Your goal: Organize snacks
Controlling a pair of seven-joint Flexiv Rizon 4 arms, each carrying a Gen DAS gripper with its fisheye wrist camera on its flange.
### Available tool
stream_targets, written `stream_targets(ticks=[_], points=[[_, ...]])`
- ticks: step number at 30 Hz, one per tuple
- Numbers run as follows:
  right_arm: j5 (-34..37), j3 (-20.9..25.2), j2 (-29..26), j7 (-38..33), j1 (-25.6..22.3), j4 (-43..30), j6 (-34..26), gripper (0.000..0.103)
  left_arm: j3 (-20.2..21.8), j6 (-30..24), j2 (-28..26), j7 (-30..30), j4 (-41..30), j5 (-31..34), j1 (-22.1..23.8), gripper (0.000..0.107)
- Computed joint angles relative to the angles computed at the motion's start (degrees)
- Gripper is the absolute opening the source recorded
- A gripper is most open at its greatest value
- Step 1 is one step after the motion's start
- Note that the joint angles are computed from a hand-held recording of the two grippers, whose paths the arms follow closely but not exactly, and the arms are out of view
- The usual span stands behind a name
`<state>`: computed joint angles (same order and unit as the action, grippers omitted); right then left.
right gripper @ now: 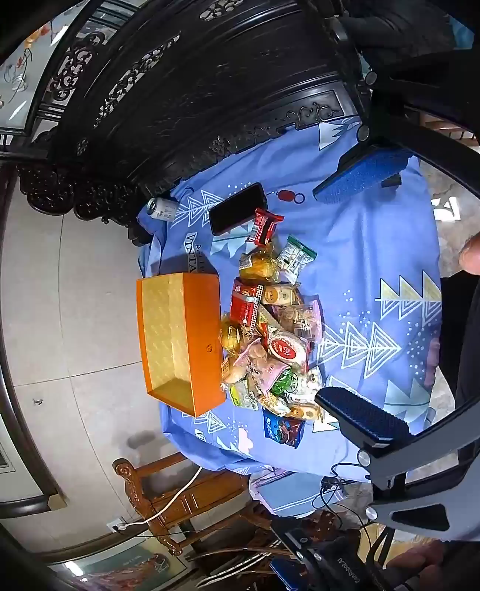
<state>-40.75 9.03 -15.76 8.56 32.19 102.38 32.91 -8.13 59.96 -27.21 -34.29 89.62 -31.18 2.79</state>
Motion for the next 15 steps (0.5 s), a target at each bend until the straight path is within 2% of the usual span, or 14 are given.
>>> stream_targets(ticks=[15], points=[[0.43,-0.02,-0.50,-0.34,0.50,-0.89,-1.14,0.100,-0.02,-0.03,0.38,0.63,0.56,-0.59,0.53,0.099]])
